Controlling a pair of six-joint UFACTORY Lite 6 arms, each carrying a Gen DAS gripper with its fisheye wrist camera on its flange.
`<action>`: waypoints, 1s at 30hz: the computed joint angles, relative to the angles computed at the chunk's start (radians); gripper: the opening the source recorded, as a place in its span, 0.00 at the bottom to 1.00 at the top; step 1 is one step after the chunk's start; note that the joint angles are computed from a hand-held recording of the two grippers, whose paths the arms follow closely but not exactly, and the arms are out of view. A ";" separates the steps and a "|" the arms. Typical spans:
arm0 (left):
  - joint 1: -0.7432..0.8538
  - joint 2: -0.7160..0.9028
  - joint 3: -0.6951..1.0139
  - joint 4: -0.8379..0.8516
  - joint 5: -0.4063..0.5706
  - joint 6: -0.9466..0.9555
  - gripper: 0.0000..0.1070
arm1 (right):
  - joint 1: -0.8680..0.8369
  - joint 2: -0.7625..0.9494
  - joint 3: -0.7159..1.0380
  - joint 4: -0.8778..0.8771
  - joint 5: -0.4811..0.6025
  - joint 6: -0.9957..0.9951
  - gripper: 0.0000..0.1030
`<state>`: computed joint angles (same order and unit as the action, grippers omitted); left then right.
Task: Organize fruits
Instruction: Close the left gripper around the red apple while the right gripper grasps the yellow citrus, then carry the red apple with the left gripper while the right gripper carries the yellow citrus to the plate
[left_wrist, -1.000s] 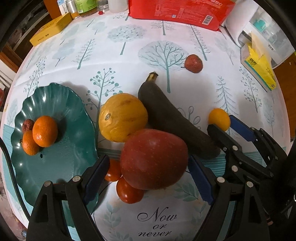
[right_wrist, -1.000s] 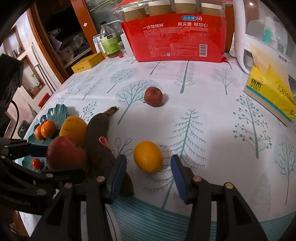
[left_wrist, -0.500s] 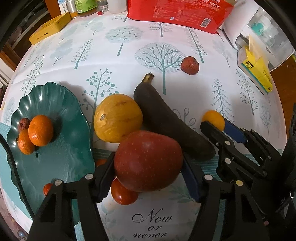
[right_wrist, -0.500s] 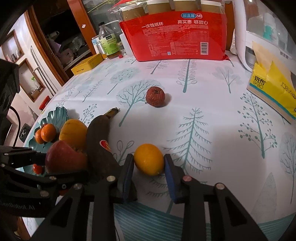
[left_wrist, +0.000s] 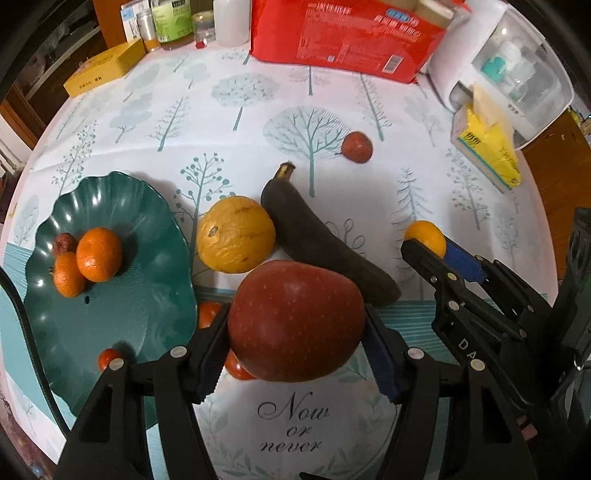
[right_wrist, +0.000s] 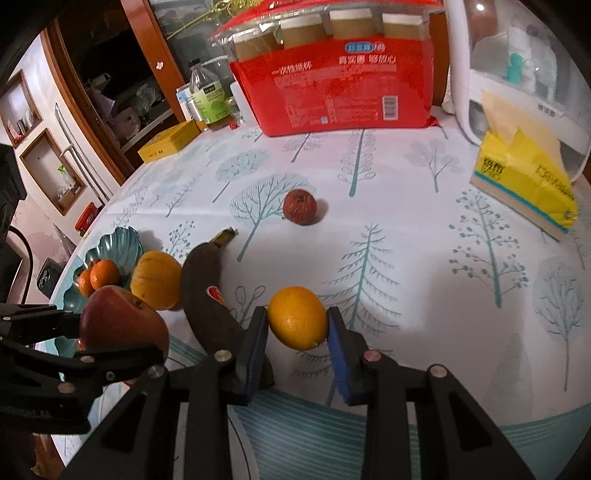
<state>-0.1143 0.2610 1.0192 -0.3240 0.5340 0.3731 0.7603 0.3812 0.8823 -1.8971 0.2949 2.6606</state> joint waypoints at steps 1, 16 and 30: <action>0.008 -0.027 -0.015 -0.009 0.006 0.015 0.61 | 0.010 -0.022 -0.010 0.046 0.010 -0.039 0.31; 0.330 -0.384 -0.282 -0.127 0.113 0.300 0.61 | 0.244 -0.099 0.007 0.464 0.131 -0.322 0.31; 0.791 -0.302 -0.223 -0.141 0.204 0.651 0.61 | 0.425 0.111 0.316 0.722 0.201 -0.518 0.31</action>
